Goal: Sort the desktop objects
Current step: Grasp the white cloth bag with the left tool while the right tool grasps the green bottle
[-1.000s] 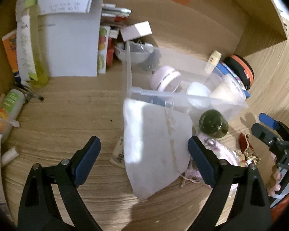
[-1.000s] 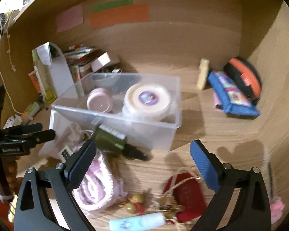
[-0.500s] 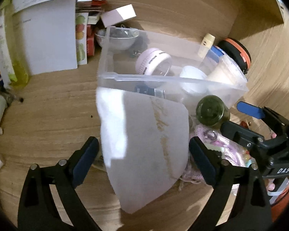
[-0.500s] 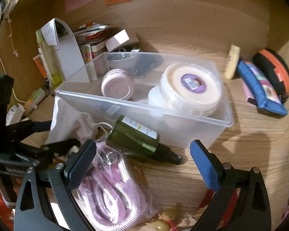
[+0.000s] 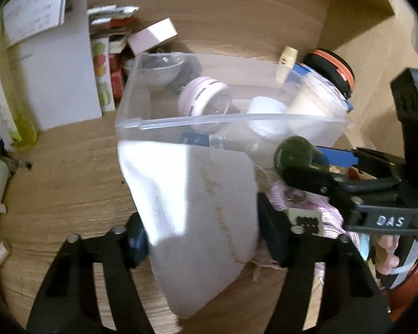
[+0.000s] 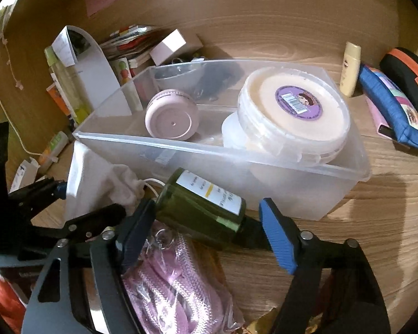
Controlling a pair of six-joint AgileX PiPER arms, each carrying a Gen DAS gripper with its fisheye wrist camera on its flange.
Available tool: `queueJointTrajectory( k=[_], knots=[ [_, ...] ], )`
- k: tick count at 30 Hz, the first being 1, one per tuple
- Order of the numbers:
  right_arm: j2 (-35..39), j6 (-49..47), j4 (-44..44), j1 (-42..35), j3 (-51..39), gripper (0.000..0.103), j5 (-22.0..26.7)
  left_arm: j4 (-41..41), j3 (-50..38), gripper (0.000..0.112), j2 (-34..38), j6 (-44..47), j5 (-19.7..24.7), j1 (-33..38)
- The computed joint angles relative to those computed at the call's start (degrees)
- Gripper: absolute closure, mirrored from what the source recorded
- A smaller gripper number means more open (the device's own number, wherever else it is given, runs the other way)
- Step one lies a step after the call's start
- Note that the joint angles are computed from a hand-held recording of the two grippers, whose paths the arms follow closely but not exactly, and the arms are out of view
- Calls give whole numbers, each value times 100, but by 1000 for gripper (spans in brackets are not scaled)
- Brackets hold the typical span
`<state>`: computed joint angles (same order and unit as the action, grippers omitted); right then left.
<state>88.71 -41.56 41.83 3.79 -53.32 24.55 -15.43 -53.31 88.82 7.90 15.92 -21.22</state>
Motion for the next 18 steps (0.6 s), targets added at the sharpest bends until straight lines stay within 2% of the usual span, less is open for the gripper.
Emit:
queueJointTrajectory(
  k=[1,3,8,13,18],
  knots=[
    [2,-154,112,-20,-3,41,52,-106,26,54,-19,107,-19,2],
    [-53,-165,129,-7,59,41,-25,-278,85,62,-63,264,-64,11],
    [-357,-757,679,-168,264,41,85,-268,192,71,-161,126,-142,21],
    [-856,-985,814,-277,549,41,108,-961,366,81,-406,481,-128,213],
    [-1285,-1148,903,-392,702,41,149,-1437,578,81,-766,851,-136,377]
  ],
)
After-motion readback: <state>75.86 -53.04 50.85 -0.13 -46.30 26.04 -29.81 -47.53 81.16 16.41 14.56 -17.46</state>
